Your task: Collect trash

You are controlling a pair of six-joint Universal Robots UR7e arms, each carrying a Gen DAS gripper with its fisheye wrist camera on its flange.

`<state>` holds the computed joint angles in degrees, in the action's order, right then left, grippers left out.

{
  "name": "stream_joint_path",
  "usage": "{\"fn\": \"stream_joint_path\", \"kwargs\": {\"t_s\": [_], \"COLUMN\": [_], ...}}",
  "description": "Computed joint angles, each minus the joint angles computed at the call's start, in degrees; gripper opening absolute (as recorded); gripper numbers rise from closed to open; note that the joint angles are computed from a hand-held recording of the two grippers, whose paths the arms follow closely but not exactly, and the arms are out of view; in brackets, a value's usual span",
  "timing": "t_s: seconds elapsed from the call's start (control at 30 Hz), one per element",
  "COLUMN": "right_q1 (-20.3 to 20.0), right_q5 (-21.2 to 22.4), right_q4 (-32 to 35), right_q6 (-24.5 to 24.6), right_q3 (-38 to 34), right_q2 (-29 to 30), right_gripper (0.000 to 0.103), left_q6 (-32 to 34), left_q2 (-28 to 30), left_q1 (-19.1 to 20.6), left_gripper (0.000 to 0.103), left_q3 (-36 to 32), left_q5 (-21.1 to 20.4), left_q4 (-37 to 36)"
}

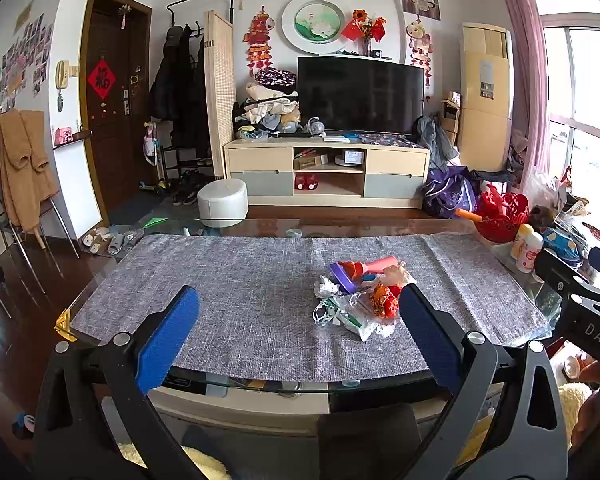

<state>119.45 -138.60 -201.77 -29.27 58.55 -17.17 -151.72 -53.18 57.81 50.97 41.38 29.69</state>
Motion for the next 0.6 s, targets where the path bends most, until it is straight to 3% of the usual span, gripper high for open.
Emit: {"fn": "stream_joint_path", "kwargs": {"t_s": [0.6], "right_q1": [0.0], "right_q5": [-0.1], "right_q4": [0.4], "right_q6": [-0.1], "right_q3": [-1.3], "right_q2": [0.7], "right_gripper": [0.100], "left_q6": [0.3], "left_q2": [0.1], "left_q1": [0.1], "left_gripper": [0.095], "left_q3": [-0.6], "left_q5": [0.2], "left_q4": [-0.6]}}
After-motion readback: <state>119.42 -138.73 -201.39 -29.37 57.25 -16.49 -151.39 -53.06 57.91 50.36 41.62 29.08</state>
